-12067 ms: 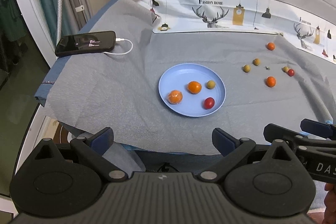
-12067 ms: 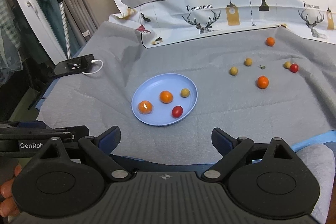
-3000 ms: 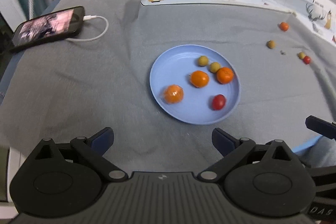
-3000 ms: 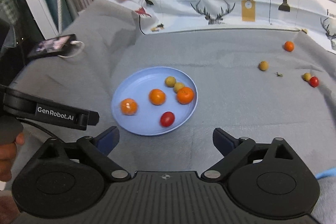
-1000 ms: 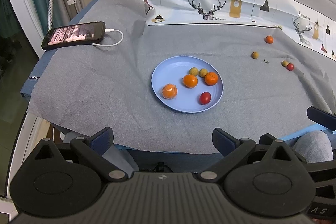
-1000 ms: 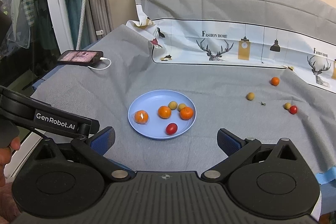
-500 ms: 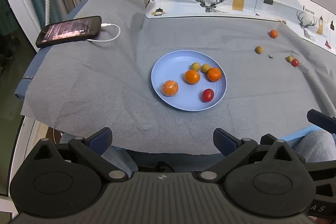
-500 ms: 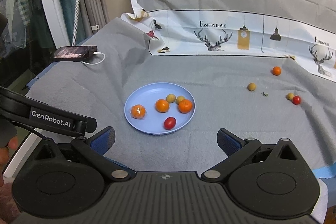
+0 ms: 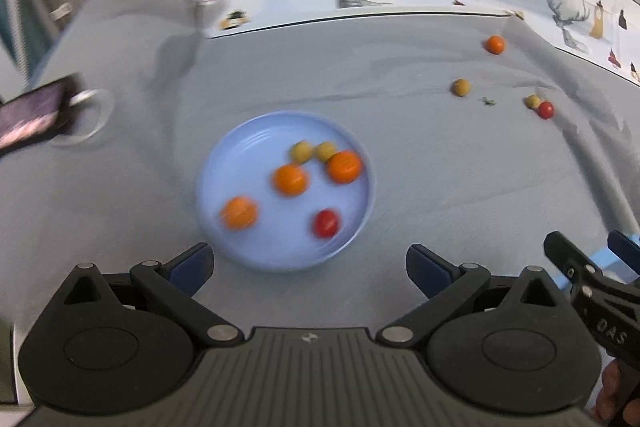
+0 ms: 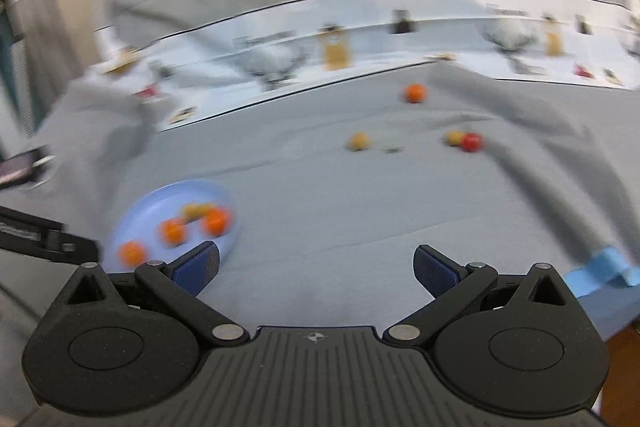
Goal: Organize fruits
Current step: 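Grasp a yellow cherry tomato with the left tool while the right tool grasps a red tomato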
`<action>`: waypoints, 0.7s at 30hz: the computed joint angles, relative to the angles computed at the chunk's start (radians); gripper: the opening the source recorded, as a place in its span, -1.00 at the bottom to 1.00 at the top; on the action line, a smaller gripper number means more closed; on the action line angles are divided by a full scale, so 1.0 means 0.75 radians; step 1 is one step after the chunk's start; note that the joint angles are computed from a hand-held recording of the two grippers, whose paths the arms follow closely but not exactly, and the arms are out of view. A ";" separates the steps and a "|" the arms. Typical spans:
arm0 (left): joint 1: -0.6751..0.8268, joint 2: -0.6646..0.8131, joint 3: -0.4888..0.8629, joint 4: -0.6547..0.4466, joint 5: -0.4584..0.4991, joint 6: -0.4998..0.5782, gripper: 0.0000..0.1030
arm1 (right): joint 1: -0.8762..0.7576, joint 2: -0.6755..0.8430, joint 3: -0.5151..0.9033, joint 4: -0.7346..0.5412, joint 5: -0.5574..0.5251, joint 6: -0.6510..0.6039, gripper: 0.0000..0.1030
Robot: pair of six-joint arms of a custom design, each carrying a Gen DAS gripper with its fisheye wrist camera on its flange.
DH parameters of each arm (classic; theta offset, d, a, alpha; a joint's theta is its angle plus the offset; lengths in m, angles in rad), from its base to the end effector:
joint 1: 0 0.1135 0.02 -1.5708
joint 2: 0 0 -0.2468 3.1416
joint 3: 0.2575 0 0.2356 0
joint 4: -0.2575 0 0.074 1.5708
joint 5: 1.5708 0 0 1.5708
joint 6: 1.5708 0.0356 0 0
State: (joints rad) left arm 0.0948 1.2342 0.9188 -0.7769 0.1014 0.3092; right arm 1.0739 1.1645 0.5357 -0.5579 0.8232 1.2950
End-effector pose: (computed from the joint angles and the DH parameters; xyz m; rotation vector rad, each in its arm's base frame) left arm 0.2234 0.0176 0.2357 0.3165 2.6343 -0.0021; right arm 0.1082 0.1447 0.1637 0.4371 2.2102 0.0351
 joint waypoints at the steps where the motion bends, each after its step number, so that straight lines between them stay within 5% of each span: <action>1: -0.079 0.060 0.019 0.046 -0.017 -0.060 0.99 | -0.081 -0.035 -0.059 0.063 -0.016 -0.062 0.99; 6: -0.381 0.432 0.197 0.241 -0.096 -0.284 0.99 | -0.746 0.032 -0.353 0.781 -0.272 -0.680 0.99; 11: -0.572 0.920 0.553 0.329 -0.138 -0.434 0.99 | -1.345 0.699 -0.323 1.590 -0.723 -1.171 0.99; 16: -0.680 1.403 1.029 0.318 -0.170 -0.491 0.99 | -1.586 1.171 -0.059 1.801 -0.932 -1.391 0.99; 21: -0.731 1.830 1.580 0.183 -0.231 -0.468 0.99 | -1.715 1.389 0.099 1.954 -1.081 -1.554 0.99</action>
